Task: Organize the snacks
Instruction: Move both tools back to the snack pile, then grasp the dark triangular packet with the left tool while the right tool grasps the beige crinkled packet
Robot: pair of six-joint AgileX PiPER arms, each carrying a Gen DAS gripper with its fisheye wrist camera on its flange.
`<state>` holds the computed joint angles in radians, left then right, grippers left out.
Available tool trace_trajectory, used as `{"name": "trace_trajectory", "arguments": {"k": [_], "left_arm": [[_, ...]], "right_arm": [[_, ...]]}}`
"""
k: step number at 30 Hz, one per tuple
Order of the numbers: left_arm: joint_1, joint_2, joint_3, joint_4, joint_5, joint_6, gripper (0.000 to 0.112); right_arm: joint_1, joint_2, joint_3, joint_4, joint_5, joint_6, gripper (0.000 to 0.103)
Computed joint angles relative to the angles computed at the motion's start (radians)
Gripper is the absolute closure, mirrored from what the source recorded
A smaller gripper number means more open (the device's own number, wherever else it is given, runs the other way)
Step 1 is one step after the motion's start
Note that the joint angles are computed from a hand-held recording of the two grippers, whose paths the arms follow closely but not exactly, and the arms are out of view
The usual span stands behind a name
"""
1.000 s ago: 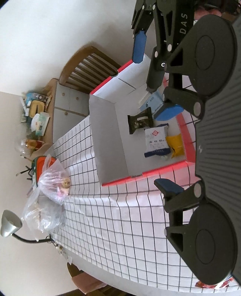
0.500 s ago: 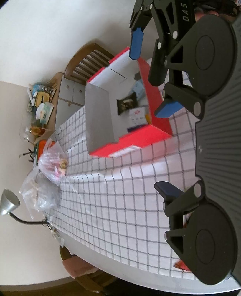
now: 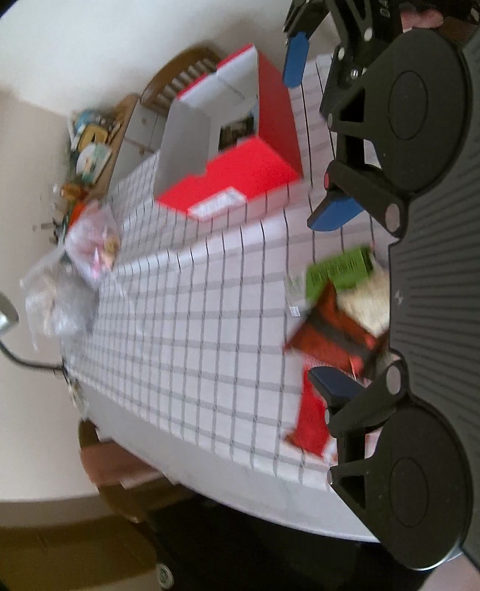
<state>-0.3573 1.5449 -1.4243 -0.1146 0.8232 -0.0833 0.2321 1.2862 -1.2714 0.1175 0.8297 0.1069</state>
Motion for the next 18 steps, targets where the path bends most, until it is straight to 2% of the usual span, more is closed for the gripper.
{"name": "trace_trajectory", "arguments": {"k": [4, 9, 14, 18], "left_arm": [[0.093, -0.027, 0.066, -0.032, 0.0, 0.069, 0.032], [0.178, -0.035, 0.148, -0.066, -0.006, 0.158, 0.032], [0.227, -0.034, 0.234, -0.092, -0.036, 0.229, 0.032], [0.236, -0.024, 0.281, -0.092, -0.072, 0.26, 0.032]], "right_arm": [[0.069, 0.025, -0.001, -0.016, 0.009, 0.05, 0.001], [0.184, 0.073, 0.0, -0.113, 0.005, 0.129, 0.002], [0.259, 0.134, -0.005, -0.164, 0.0, 0.154, 0.006], [0.297, 0.182, -0.012, -0.166, -0.003, 0.131, 0.013]]}}
